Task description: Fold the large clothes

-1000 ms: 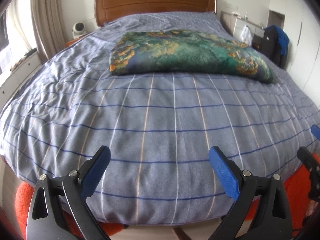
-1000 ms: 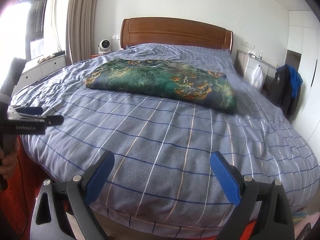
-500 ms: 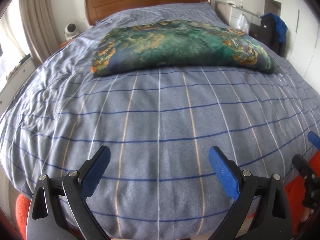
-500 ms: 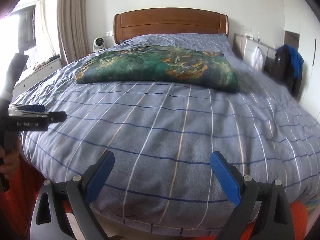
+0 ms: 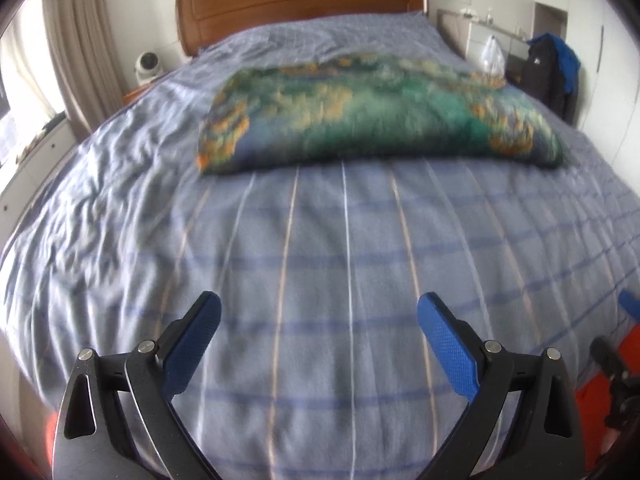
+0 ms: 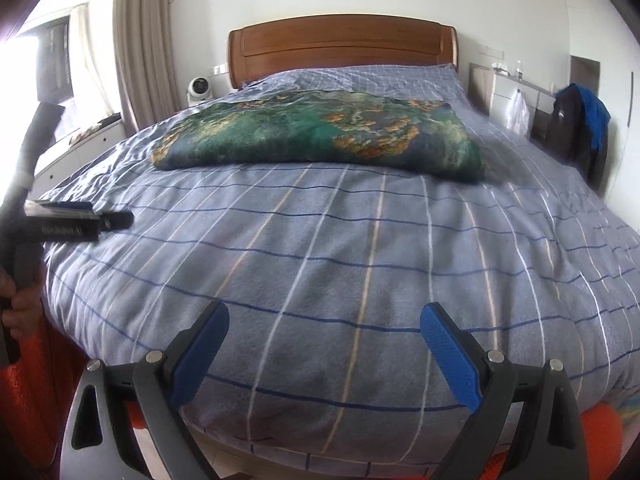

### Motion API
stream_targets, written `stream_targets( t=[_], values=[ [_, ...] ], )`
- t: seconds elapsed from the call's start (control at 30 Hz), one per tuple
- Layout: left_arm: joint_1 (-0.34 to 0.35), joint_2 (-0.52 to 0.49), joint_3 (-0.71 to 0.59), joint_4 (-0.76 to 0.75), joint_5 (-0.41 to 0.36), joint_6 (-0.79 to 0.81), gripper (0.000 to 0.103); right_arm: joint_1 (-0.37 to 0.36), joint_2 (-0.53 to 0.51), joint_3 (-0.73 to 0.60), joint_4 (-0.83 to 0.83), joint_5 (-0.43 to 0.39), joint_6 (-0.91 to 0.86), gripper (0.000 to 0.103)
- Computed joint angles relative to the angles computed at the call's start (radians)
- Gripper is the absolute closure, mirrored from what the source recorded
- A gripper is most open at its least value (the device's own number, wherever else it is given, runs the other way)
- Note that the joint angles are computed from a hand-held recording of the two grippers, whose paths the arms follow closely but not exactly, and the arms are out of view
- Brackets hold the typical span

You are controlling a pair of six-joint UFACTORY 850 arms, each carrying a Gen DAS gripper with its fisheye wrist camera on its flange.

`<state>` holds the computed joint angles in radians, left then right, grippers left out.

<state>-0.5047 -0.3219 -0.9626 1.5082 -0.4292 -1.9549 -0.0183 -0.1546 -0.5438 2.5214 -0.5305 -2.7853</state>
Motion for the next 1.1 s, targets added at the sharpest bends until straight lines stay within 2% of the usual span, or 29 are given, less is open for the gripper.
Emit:
stream_targets(
  t=[0.07, 0.13, 0.27, 0.3, 0.4, 0.43, 0.5, 0.57, 0.6, 0.67, 0.73, 0.83, 0.87, 0.93, 0.97, 1.0, 1.1],
  values=[
    [0.037, -0.011, -0.060, 0.031, 0.037, 0.038, 0.003, -0.007, -0.011, -0.012, -0.008, 0.014, 0.028, 0.007],
    [0.071, -0.040, -0.141, -0.013, 0.084, 0.150, 0.002, -0.012, -0.019, -0.020, -0.028, 0.026, 0.065, 0.007],
    [0.129, -0.179, -0.385, -0.309, 0.173, 0.568, 0.001, -0.013, -0.025, -0.025, -0.063, 0.027, 0.096, 0.007],
    [0.135, -0.232, -0.459, -0.391, 0.172, 0.673, 0.001, -0.013, -0.023, -0.024, -0.065, 0.021, 0.093, 0.007],
    [0.134, -0.406, -0.721, -0.625, 0.071, 0.982, 0.001, -0.015, -0.023, -0.023, -0.087, 0.009, 0.105, 0.007],
    [0.133, -0.456, -0.796, -0.665, 0.035, 1.039, 0.001, -0.016, -0.026, -0.025, -0.103, 0.008, 0.118, 0.007],
    [0.126, -0.549, -0.922, -0.694, -0.034, 1.078, 0.001, -0.021, -0.031, -0.030, -0.131, 0.010, 0.146, 0.007],
    [0.121, -0.607, -0.989, -0.760, -0.086, 1.126, 0.001, -0.028, -0.033, -0.032, -0.143, 0.010, 0.163, 0.007],
    [0.115, -0.620, -0.993, -0.813, -0.096, 1.169, 0.001, -0.035, -0.035, -0.034, -0.152, 0.008, 0.176, 0.007],
    [0.095, -0.585, -0.899, -0.817, -0.054, 1.202, 0.001, -0.053, -0.040, -0.044, -0.173, 0.004, 0.210, 0.007],
    [0.065, -0.529, -0.790, -0.705, -0.029, 1.177, 0.001, -0.076, -0.051, -0.065, -0.223, 0.001, 0.269, 0.007],
    [0.023, -0.457, -0.672, -0.617, -0.024, 1.246, 0.001, -0.119, -0.094, -0.142, -0.360, -0.012, 0.423, 0.007],
    [0.011, -0.425, -0.630, -0.558, -0.011, 1.226, 0.001, -0.138, -0.119, -0.186, -0.415, -0.026, 0.490, 0.007],
    [0.005, -0.387, -0.602, -0.538, 0.026, 1.223, 0.001, -0.173, -0.190, -0.299, -0.528, -0.058, 0.657, 0.007],
    [0.006, -0.376, -0.607, -0.572, 0.043, 1.246, 0.001, -0.187, -0.229, -0.357, -0.581, -0.072, 0.762, 0.007],
    [0.014, -0.369, -0.626, -0.649, 0.064, 1.291, 0.001, -0.209, -0.295, -0.436, -0.599, -0.109, 0.866, 0.007],
    [0.040, -0.391, -0.712, -0.870, 0.097, 1.399, 0.001, -0.232, -0.451, -0.639, -0.657, -0.148, 1.122, 0.007]
  ],
)
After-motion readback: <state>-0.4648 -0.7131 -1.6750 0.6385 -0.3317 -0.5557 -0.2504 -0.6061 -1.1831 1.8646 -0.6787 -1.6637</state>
